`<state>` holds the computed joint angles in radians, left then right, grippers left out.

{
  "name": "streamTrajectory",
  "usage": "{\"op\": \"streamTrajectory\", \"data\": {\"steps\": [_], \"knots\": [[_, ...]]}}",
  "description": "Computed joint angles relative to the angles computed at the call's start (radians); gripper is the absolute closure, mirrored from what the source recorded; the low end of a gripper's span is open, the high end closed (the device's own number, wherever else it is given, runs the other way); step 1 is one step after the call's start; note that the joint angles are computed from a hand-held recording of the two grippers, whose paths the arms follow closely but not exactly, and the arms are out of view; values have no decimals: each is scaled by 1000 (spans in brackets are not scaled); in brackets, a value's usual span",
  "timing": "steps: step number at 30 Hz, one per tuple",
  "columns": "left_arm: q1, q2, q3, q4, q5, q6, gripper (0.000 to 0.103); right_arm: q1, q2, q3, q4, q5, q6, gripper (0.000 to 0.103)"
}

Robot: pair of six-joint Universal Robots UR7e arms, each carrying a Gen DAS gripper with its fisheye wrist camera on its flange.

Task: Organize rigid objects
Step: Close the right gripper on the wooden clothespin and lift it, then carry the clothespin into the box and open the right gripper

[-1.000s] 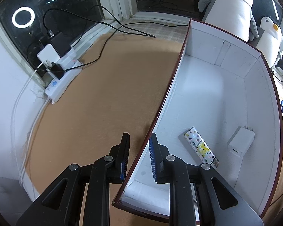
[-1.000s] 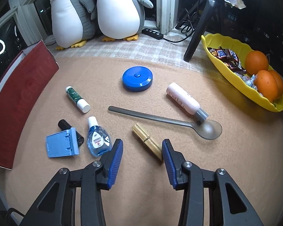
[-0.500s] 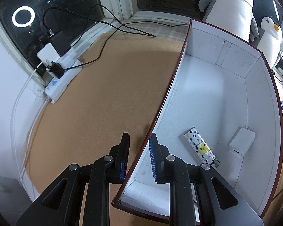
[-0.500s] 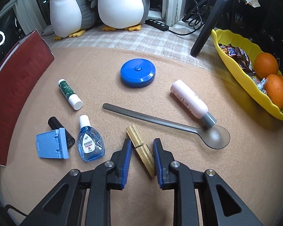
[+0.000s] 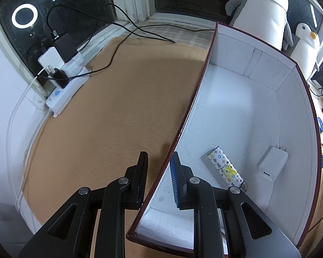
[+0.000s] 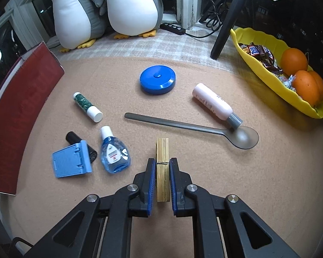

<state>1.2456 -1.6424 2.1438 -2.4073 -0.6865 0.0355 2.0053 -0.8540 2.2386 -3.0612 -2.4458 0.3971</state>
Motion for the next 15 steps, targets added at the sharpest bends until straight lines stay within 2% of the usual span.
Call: {"op": "streamTrajectory", "data": {"steps": [8, 15], "knots": [[18, -2, -7, -23, -48, 31, 84, 103, 6, -54, 48, 4, 51, 92], [35, -5, -13, -32, -91, 45, 84, 213, 89, -201, 74, 40, 12, 92]]}}
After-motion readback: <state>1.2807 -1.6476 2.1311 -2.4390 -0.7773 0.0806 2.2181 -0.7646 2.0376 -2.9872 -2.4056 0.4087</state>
